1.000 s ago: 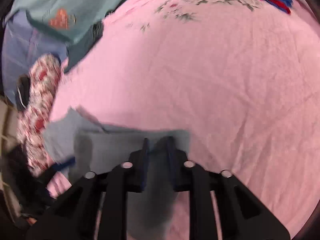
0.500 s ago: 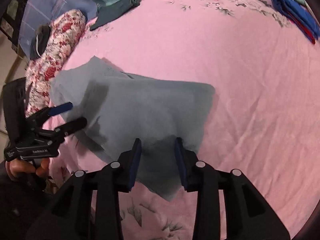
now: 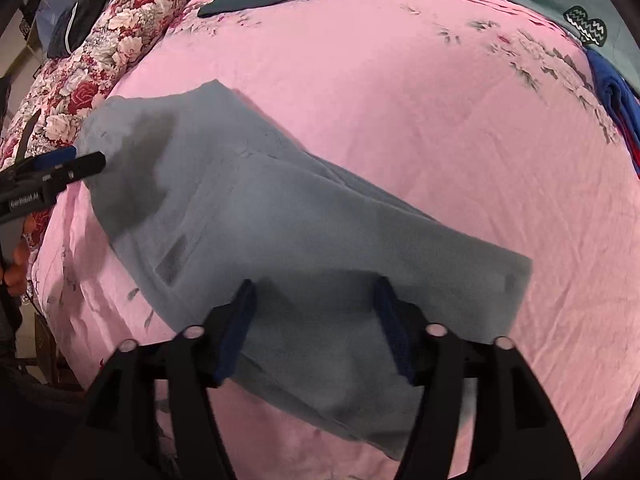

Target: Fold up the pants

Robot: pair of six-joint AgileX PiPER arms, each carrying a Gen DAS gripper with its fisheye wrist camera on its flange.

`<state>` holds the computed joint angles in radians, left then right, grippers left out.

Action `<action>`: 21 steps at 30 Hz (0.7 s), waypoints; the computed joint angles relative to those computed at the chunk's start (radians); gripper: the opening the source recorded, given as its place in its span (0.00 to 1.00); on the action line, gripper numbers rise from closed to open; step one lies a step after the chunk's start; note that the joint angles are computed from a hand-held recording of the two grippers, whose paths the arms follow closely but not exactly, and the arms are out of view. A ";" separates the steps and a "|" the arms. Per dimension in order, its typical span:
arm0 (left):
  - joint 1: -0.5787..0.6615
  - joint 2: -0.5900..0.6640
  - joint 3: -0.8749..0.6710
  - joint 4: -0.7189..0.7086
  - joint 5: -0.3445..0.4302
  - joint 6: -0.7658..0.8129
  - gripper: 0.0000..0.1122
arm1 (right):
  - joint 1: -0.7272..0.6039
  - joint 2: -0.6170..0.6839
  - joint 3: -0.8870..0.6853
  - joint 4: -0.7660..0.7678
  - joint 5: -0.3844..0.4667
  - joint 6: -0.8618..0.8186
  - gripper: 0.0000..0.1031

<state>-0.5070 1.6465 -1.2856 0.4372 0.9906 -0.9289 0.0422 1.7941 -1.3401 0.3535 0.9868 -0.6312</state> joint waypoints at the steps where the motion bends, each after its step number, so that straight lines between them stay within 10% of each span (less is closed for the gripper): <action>1: 0.030 -0.022 0.026 -0.001 -0.007 0.017 0.89 | 0.019 -0.001 0.004 -0.021 -0.014 0.023 0.72; 9: 0.519 -0.152 0.234 -0.317 -0.241 0.364 0.89 | 0.099 -0.007 0.021 -0.144 -0.084 0.187 0.81; 14: 0.606 -0.055 0.229 -0.501 -0.299 0.625 0.88 | 0.119 -0.005 0.020 -0.183 -0.098 0.254 0.81; 21: 0.554 -0.070 0.259 -0.364 -0.369 0.530 0.44 | 0.124 -0.016 0.038 -0.190 -0.112 0.278 0.81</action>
